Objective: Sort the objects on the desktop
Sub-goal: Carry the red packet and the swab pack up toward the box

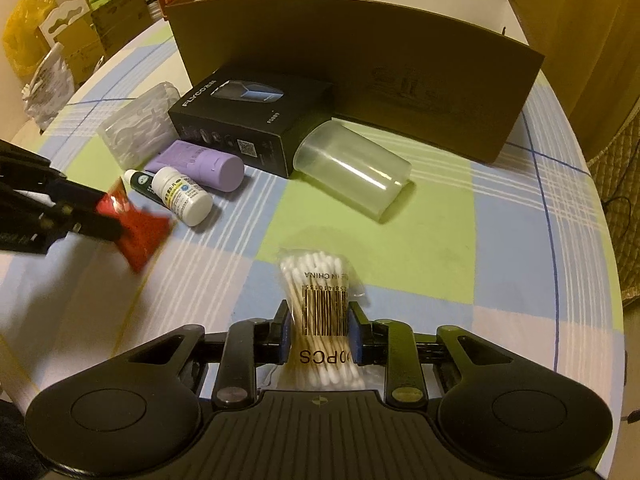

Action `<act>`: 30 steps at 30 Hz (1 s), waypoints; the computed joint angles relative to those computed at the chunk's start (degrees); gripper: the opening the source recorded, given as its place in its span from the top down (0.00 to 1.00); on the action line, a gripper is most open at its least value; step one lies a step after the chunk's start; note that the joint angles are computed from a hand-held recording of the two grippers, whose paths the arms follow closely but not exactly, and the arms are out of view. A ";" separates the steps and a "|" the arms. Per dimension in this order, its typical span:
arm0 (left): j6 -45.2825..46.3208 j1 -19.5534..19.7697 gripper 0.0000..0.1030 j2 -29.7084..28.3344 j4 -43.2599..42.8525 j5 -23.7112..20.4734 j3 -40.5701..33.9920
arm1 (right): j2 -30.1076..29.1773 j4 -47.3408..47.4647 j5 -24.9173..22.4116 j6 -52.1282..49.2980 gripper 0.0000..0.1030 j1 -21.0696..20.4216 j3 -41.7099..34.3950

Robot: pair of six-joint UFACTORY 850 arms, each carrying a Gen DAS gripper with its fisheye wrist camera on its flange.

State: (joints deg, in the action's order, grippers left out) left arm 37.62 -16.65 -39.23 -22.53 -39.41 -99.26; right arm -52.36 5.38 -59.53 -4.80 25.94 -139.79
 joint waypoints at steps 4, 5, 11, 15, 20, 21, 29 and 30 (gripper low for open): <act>2.56 0.53 0.64 1.29 0.14 0.60 1.88 | 1.28 0.42 0.60 0.39 0.76 -0.27 1.97; 4.11 0.80 0.64 1.48 -0.66 0.40 2.00 | 1.60 0.44 0.64 0.42 0.76 -0.36 2.44; 19.98 0.67 0.59 1.32 -5.09 -0.56 1.53 | 4.17 -0.28 1.20 0.87 0.76 -0.89 6.62; 29.45 -0.09 0.44 0.42 -7.63 -2.25 0.91 | 6.73 -1.72 2.25 3.17 0.76 -1.35 10.53; 34.94 -0.94 0.45 -0.28 -6.18 -1.64 1.11 | 9.88 -2.83 3.81 6.59 0.76 -2.15 15.30; 34.46 -1.27 0.49 -0.43 -4.33 -1.21 1.14 | 10.51 -2.99 4.15 7.25 0.76 -2.29 16.24; 22.88 -1.70 0.67 -1.12 -1.45 -2.66 0.12 | 12.12 -3.17 5.06 9.37 0.76 -2.75 18.65; 21.58 -1.73 0.65 -1.58 -1.78 -3.13 -0.46 | 12.02 -3.23 4.93 9.32 0.76 -2.72 18.52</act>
State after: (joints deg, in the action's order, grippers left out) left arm 59.21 -18.38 -40.81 -24.31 -42.54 -99.72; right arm -40.34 2.15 -54.60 4.52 23.22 -121.27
